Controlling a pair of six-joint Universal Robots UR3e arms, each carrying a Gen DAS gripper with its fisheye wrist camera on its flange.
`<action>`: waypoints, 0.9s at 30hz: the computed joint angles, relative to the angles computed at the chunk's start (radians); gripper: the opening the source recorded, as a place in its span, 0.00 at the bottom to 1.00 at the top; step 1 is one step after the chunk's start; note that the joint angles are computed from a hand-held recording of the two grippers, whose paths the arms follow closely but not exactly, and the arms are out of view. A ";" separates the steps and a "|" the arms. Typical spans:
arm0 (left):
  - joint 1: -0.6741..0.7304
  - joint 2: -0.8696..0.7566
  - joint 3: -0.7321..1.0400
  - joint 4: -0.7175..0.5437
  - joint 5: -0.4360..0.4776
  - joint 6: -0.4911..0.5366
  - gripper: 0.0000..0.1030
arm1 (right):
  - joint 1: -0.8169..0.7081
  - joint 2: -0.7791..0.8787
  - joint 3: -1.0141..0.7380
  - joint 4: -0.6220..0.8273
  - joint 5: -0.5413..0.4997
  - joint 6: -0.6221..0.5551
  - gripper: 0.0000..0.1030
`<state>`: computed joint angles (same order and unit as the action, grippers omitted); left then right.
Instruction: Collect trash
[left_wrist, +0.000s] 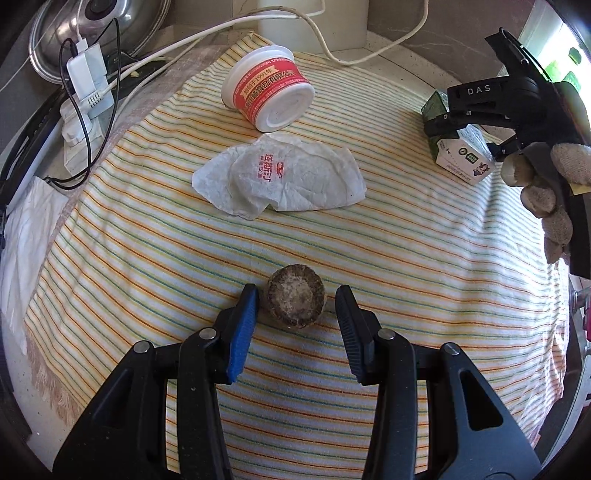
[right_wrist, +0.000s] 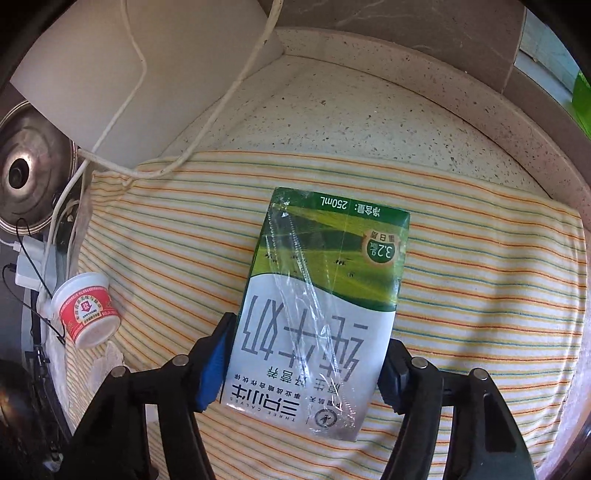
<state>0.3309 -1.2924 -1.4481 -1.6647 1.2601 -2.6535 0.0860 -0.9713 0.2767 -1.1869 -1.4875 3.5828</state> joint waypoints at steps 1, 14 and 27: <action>-0.003 0.003 -0.007 0.013 0.003 0.001 0.36 | -0.002 -0.042 0.073 -0.034 0.007 -0.005 0.67; 0.170 0.091 0.036 -0.147 -0.116 0.123 0.31 | -0.040 -0.437 0.583 -0.229 0.100 -0.046 0.65; 0.549 0.207 0.240 -0.678 -0.249 0.573 0.31 | 0.132 -0.645 0.747 -0.318 0.064 0.101 0.65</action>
<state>0.8798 -1.0852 -1.2076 -2.3423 1.0112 -2.0809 0.2177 -1.6160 1.0237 -1.5050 -1.4236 3.6837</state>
